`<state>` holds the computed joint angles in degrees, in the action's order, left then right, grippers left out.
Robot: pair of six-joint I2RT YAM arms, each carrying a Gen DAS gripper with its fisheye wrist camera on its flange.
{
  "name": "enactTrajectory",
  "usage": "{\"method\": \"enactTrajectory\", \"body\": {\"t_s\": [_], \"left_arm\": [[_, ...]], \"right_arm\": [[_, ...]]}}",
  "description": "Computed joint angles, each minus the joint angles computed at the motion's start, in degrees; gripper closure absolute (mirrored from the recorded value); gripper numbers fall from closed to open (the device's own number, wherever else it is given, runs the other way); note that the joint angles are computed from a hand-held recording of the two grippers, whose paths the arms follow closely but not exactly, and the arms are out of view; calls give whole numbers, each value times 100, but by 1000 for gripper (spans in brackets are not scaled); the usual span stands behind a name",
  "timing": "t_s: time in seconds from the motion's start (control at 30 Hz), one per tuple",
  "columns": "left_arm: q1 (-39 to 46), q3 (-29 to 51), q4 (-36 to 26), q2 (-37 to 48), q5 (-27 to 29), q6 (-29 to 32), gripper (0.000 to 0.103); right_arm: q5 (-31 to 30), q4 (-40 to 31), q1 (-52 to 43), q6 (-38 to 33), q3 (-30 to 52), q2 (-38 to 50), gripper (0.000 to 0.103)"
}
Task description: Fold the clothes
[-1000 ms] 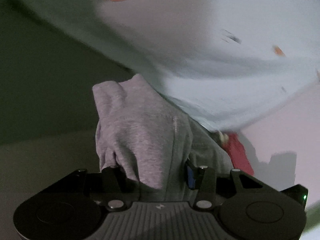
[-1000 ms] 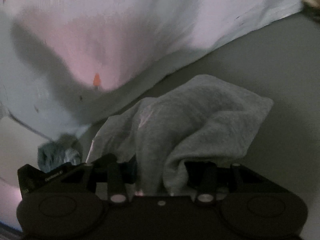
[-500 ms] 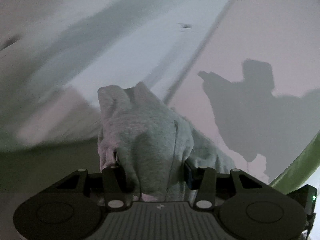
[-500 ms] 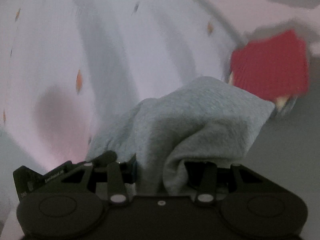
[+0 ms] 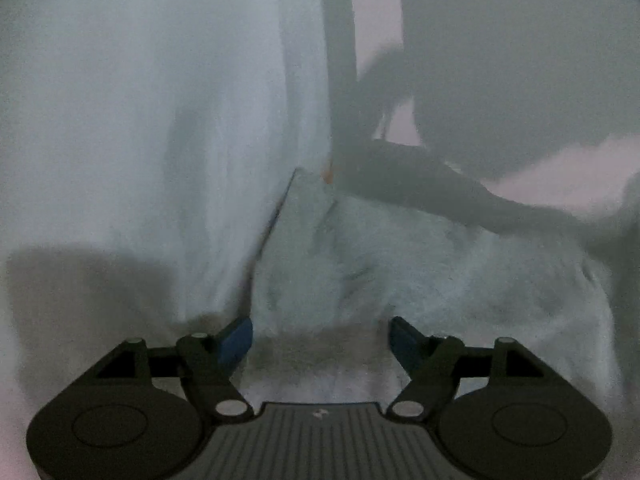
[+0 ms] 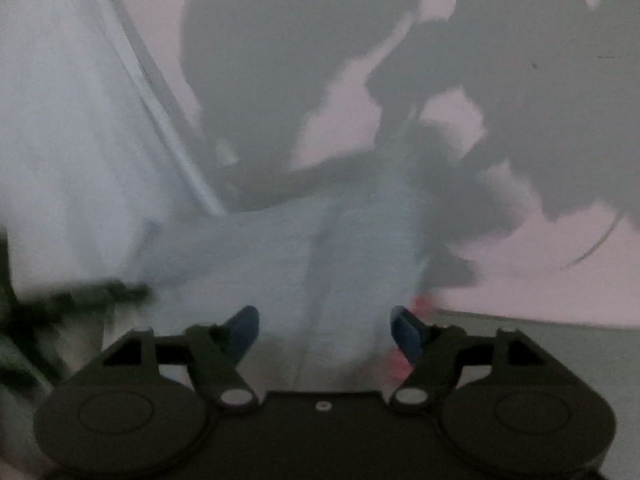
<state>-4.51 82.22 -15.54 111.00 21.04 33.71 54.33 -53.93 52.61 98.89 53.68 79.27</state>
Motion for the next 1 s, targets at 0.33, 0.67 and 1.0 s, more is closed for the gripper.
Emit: {"method": "enactTrajectory", "body": {"t_s": [0.33,0.67,1.0], "left_arm": [[166,-1179,1510,130,704,-457,7],[2116,-1649,-370,-802,2651,-640,3],[6157,-279,-5565,-1286,3444,2856,1]], "right_arm": [[238,2463,-208,-2132,-1033,372,39],[-720,3096,-560,-2532,-1029,889,17],[135,2389,1886,-2695,-472,63,0]]}}
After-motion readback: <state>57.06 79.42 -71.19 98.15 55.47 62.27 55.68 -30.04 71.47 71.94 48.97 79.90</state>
